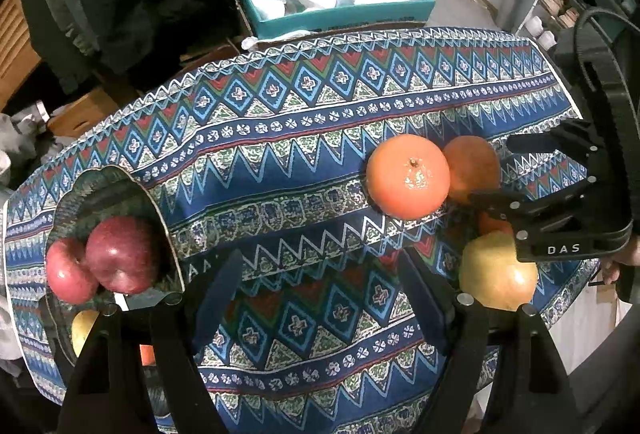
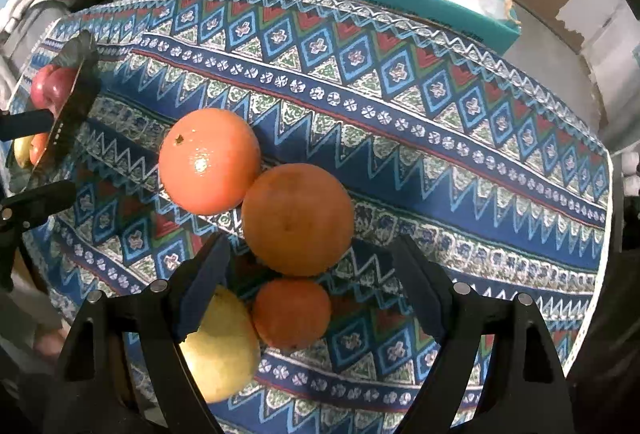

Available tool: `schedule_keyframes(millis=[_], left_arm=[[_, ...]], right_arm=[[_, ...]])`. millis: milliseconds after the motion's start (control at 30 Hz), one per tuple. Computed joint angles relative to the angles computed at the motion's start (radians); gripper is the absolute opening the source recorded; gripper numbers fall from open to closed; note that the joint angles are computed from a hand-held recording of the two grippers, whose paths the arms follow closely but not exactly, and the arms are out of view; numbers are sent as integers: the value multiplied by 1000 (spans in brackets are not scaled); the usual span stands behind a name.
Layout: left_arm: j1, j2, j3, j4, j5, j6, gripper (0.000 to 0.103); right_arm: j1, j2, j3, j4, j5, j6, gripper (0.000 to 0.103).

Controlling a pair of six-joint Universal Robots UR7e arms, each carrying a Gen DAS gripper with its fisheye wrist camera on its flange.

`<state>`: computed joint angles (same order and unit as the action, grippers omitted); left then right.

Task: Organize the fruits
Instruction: 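Grasp an orange with the left tool while the right tool grasps another orange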

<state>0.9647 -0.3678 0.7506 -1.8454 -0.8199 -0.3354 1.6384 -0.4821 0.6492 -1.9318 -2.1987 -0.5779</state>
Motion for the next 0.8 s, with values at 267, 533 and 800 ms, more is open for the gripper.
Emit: schedule_keyframes(millis=[267, 533, 800], left_arm=[[12, 29, -47, 33, -16, 1, 81], [18, 64, -106, 60, -38, 9, 81], [21, 125, -213, 97, -82, 14, 81]], right_arm=[[-5, 45, -36, -7, -7, -61, 83], [-9, 81, -72, 14, 4, -95, 72], [-25, 41, 18, -66, 28, -89, 66]])
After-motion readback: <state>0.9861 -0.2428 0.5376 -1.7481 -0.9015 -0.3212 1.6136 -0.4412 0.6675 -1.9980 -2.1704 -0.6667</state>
